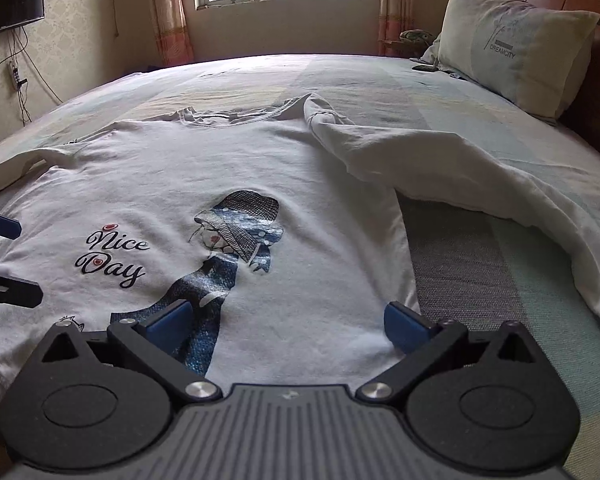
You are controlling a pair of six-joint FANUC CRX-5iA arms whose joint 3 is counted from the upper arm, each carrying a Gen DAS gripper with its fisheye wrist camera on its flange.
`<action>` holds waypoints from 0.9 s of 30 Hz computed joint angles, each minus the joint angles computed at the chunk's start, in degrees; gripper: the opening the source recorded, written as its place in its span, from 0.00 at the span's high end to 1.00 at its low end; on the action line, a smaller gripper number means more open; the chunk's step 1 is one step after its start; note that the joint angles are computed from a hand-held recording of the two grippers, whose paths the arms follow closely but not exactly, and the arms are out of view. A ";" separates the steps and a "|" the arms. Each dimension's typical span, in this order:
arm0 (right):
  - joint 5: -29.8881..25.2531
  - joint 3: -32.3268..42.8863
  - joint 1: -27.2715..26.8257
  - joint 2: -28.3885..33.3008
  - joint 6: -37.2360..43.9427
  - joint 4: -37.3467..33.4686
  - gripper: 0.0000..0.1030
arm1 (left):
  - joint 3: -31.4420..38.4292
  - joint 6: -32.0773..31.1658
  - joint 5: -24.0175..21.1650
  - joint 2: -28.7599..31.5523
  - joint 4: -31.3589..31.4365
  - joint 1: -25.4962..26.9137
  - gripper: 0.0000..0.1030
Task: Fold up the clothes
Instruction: 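Pull the shirt body flat with the right gripper, print facing up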
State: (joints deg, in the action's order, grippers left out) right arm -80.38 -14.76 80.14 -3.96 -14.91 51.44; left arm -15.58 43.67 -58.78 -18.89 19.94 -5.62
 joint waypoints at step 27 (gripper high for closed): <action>16.50 6.59 -8.95 5.06 15.23 -1.52 0.00 | -14.23 -5.29 -7.82 -15.43 12.02 18.21 0.01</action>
State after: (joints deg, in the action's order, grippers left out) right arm -63.88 -8.17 71.19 1.10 0.32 49.92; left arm -29.81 38.38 -66.60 -34.32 31.96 12.60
